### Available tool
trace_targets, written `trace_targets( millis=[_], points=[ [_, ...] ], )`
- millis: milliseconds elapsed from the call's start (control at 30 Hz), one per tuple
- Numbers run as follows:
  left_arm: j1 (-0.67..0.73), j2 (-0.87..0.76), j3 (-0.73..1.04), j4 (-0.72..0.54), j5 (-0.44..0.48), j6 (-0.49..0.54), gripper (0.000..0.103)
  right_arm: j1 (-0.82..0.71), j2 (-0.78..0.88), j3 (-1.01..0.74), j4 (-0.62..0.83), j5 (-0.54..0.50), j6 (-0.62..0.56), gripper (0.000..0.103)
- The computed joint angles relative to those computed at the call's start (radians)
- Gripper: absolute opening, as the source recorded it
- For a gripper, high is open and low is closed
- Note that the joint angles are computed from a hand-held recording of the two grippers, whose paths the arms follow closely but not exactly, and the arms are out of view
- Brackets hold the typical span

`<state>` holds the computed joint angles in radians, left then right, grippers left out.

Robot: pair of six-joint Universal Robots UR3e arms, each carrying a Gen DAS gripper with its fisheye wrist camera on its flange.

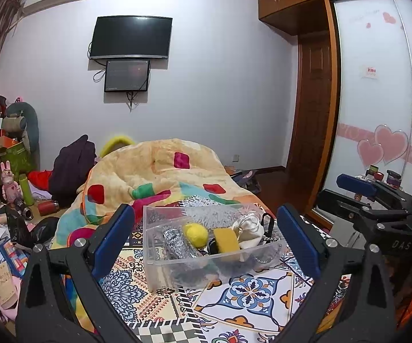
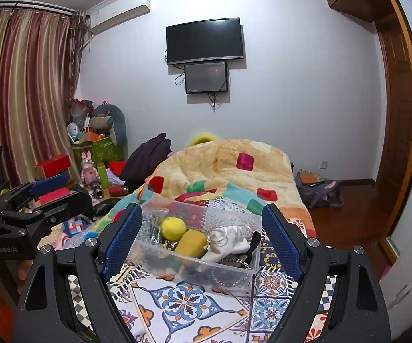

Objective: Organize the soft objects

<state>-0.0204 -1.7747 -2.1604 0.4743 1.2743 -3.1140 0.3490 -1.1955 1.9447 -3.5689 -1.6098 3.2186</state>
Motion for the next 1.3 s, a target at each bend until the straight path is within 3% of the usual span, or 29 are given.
trace_targets(
  millis=[1300],
  points=[
    [-0.004,-0.005,0.001,0.001,-0.006,-0.001,0.102,0.01,-0.02,0.011,0.004,-0.004,0.004,0.084]
  ],
)
